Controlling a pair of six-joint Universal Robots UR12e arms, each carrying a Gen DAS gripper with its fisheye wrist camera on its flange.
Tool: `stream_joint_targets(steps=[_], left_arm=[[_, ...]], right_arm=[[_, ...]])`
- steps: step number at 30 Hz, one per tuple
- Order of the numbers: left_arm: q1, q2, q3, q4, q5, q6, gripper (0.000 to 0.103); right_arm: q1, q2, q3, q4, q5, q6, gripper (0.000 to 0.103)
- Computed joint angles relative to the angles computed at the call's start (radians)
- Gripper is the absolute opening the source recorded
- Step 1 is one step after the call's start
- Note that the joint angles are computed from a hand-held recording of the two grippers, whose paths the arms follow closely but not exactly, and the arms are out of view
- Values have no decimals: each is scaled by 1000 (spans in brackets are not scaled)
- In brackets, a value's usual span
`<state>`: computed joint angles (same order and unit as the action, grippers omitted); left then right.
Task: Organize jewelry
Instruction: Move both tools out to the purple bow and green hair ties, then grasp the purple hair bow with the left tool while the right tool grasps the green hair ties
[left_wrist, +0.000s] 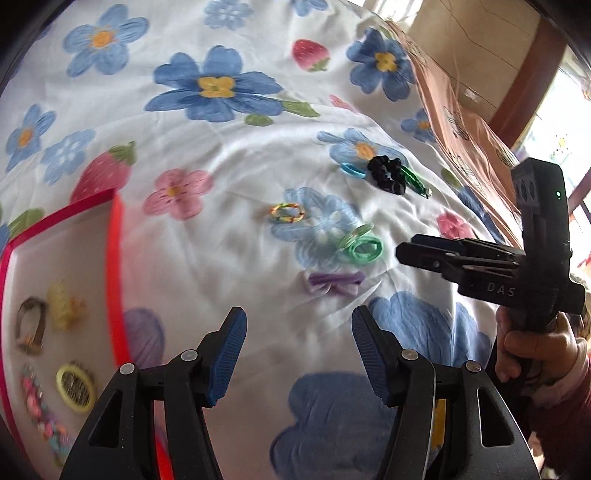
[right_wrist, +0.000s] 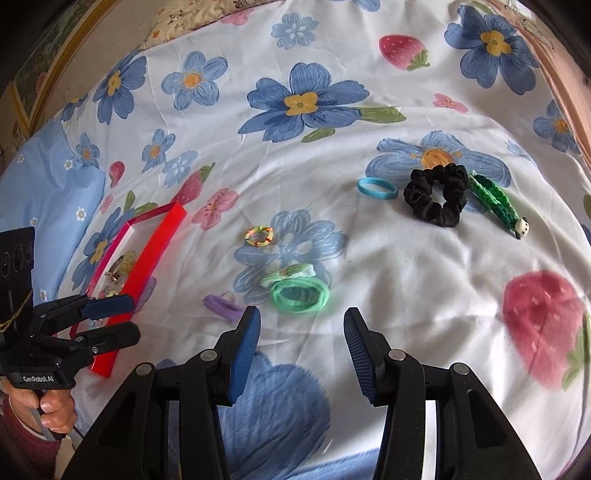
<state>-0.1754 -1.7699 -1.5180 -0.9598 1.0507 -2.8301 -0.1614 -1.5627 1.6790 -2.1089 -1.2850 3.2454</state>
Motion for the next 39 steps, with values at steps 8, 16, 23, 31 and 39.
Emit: stream_joint_targets(steps=[8, 16, 23, 31, 39], left_arm=[[-47, -93, 82, -24, 16, 51, 57], [-65, -124, 99, -36, 7, 61, 15], [-38, -93, 65, -11, -34, 16, 8], [20, -8, -28, 42, -56, -77, 8], [89, 87, -126, 104, -59, -154, 8]], right_arm=[[-6, 43, -24, 39, 11, -20, 38], [-16, 48, -10, 28, 25, 1, 6], [-11, 32, -5, 9, 24, 8, 5], [11, 11, -8, -22, 47, 14, 5], [47, 8, -18, -43, 79, 17, 5]])
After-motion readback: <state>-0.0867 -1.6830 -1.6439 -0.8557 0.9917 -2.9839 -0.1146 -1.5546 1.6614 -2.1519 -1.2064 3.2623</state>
